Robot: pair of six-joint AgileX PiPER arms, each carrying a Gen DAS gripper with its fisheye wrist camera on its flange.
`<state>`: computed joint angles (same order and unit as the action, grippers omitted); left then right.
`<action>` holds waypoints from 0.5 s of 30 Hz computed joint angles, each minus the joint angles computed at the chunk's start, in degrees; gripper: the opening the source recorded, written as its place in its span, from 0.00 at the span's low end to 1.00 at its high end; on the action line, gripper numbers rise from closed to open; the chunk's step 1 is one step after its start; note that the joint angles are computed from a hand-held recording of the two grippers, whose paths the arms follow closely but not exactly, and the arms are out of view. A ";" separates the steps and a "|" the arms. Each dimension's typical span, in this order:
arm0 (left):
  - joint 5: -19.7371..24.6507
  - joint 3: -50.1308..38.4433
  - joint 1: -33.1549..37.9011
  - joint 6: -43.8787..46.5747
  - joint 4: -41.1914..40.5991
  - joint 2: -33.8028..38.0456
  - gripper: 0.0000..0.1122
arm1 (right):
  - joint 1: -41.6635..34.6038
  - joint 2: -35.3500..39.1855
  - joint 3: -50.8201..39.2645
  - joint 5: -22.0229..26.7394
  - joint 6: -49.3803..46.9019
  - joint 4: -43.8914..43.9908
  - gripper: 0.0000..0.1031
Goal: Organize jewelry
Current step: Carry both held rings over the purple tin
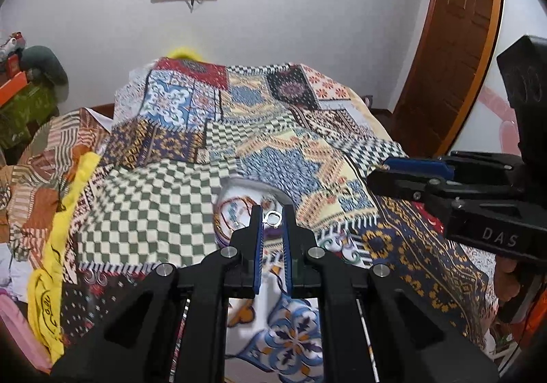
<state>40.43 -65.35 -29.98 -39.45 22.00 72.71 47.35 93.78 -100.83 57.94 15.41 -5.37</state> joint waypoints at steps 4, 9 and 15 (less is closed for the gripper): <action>-1.01 -0.71 2.89 2.41 -1.50 0.09 0.08 | 0.01 2.64 -3.52 0.39 -0.45 0.48 0.22; -2.86 -1.16 6.84 6.67 -4.85 1.26 0.08 | -0.15 6.10 -8.01 1.43 -0.87 0.75 0.22; -4.84 -1.47 9.37 10.49 -7.70 4.29 0.08 | -0.89 10.95 -13.80 3.45 -1.93 1.60 0.22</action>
<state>35.60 -66.81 -20.61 -28.96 14.30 77.00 46.46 104.73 -114.63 61.39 13.48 -3.77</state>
